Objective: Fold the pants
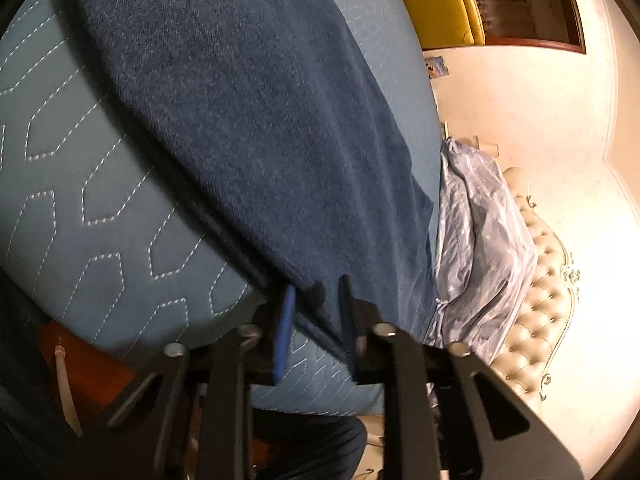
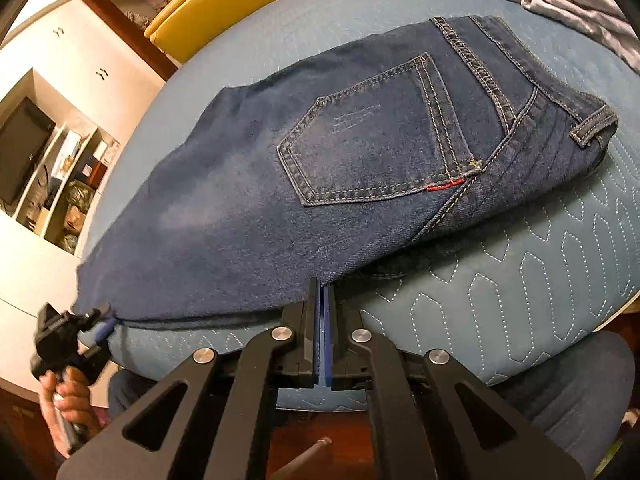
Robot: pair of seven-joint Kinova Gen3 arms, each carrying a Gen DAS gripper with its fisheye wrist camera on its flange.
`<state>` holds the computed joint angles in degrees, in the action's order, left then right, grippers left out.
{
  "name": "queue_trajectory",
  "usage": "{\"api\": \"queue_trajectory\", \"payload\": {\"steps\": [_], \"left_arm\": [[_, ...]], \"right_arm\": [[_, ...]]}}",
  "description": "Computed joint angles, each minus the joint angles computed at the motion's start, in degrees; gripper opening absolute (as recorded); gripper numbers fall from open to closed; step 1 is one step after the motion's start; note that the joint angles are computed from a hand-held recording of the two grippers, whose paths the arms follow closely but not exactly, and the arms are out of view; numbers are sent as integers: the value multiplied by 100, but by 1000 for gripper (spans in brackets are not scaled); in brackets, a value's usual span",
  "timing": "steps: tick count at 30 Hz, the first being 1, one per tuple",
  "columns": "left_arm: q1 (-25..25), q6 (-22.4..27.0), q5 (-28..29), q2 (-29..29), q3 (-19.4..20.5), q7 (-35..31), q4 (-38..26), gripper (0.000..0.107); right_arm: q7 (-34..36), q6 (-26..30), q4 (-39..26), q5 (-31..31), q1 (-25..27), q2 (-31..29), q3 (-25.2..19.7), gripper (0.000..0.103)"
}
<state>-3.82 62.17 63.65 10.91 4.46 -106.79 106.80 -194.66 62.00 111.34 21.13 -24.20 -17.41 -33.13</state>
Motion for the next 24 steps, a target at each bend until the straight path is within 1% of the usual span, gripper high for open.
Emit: {"api": "queue_trajectory", "payload": {"steps": [1, 2, 4, 6, 7, 9, 10, 11, 12, 13, 14, 16, 17, 19, 20, 22, 23, 24], "left_arm": [[63, -58, -85, -16, -27, 75, -59, 4], [57, -110, -162, -26, -1, 101, -84, 1], [84, -166, -268, -78, 3, 144, -83, 1], [97, -231, -349, -197, -5, 100, -25, 1], [93, -223, -332, -232, -12, 71, 7, 1], [73, -172, -279, -257, -35, -3, 47, 1], [60, -150, -262, -254, -49, -54, 60, 1], [57, -143, -249, -243, -56, -82, 69, 1], [64, -152, -252, -244, -60, -63, 80, 1], [86, -175, -277, -250, -55, -23, 67, 1], [93, -193, -304, -270, -59, -27, 77, 1], [120, -241, -347, -315, -59, -2, 105, 1], [115, -241, -336, -328, -69, -11, 132, 1], [153, -310, -316, -394, -62, 15, 188, 1], [177, -341, -324, -431, -59, 22, 196, 1], [212, -382, -352, -526, -66, -19, 188, 1], [209, -368, -337, -580, -82, -85, 187, 1], [189, -378, -355, -670, -60, -171, 177, 2]], "right_arm": [[22, 60, -29, 7, -8, 29, -21, 1], [85, 136, -76, -6, 31, 69, -80, 1], [359, 240, -173, -162, 372, 106, -316, 1], [808, 576, -390, -442, 903, 172, -684, 1], [1041, 809, -509, -577, 1100, 136, -801, 1], [1417, 1220, -748, -730, 1631, -89, -1112, 15], [1601, 1374, -853, -732, 1825, -203, -1199, 17], [1834, 1561, -994, -640, 1961, -345, -1180, 29], [2067, 1655, -1091, -502, 2000, -429, -1055, 52], [2300, 1656, -1107, -271, 1932, -470, -896, 63], [2533, 1689, -1200, -38, 1914, -413, -652, 71], [2999, 1751, -1301, 428, 1663, -93, -170, 71], [3232, 1668, -1354, 661, 1641, 155, 95, 70], [3698, 1524, -1364, 1128, 1428, 607, 626, 64], [3931, 1496, -1358, 1361, 1342, 872, 892, 57], [4257, 1672, -1387, 1757, 996, 1371, 1420, 45], [4323, 1692, -1292, 1831, 929, 1583, 1685, 35], [4294, 1682, -1234, 1814, 798, 1689, 1949, 35]]}}
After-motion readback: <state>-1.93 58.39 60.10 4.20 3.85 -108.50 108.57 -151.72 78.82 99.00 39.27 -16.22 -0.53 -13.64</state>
